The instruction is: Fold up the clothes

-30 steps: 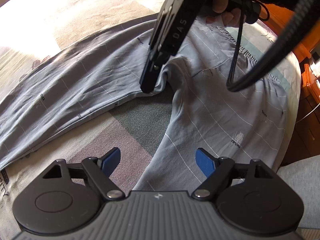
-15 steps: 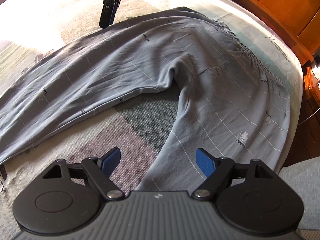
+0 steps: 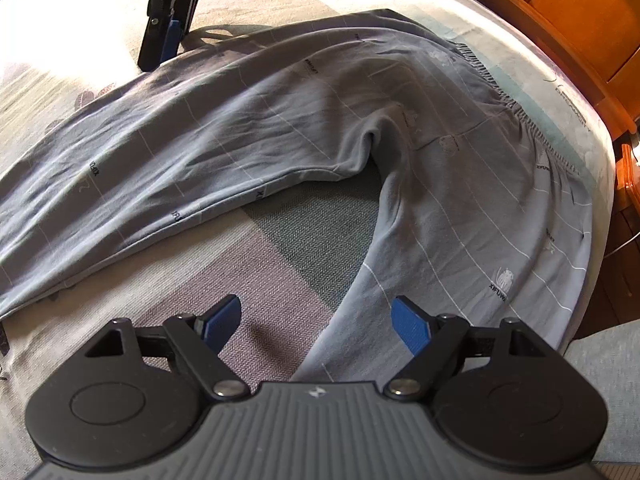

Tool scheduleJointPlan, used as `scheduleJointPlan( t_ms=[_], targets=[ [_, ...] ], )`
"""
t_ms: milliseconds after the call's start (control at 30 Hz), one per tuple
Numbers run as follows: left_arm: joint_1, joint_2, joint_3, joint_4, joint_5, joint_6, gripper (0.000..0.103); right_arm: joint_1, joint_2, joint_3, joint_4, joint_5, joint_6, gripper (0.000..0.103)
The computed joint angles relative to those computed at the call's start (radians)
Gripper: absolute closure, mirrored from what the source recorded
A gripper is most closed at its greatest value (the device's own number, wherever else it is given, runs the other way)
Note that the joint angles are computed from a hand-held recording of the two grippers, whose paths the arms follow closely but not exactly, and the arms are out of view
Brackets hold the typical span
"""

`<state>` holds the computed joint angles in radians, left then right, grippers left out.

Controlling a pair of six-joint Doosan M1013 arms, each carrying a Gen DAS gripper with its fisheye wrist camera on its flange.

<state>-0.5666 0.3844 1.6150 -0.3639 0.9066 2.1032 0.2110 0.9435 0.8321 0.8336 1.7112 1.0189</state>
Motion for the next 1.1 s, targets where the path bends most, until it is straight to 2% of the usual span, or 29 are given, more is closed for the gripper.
scheduleJointPlan(
  t_ms=[100,233,500,667,767,900,933,967,1000,1100],
  targets=[
    [0.005,-0.002,0.003,-0.01,-0.003,0.001,0.021,-0.028,-0.015,0.04,0.012,0.025,0.031,0.053],
    [0.009,-0.001,0.005,-0.021,-0.002,-0.001,0.021,-0.059,-0.052,0.126,0.043,-0.007,0.056,0.053],
    [-0.001,0.009,-0.014,-0.029,0.009,0.016,0.021,-0.023,-0.023,0.093,0.075,-0.003,0.011,0.053],
    [-0.005,-0.002,-0.003,-0.02,-0.002,0.008,0.021,-0.054,-0.059,0.157,0.055,0.016,0.027,0.054],
    [-0.007,-0.002,0.002,-0.016,-0.003,-0.006,0.021,-0.074,-0.089,0.215,0.066,-0.017,0.046,0.054],
    [-0.012,-0.003,0.004,-0.022,-0.006,-0.003,0.021,-0.053,-0.104,0.221,0.028,-0.064,0.016,0.057],
    [-0.013,-0.004,0.004,-0.025,-0.007,0.0,0.021,-0.044,-0.117,0.224,-0.011,-0.088,-0.011,0.069],
    [-0.014,-0.005,0.005,-0.027,-0.007,0.003,0.021,-0.036,-0.131,0.23,-0.055,-0.116,-0.029,0.097],
    [-0.014,-0.007,0.006,-0.025,-0.008,0.003,0.021,-0.027,-0.152,0.246,-0.114,-0.16,-0.043,0.103],
    [-0.015,-0.014,0.012,-0.021,-0.009,0.003,0.021,-0.016,-0.213,0.316,-0.156,-0.263,-0.074,0.101]
  ],
)
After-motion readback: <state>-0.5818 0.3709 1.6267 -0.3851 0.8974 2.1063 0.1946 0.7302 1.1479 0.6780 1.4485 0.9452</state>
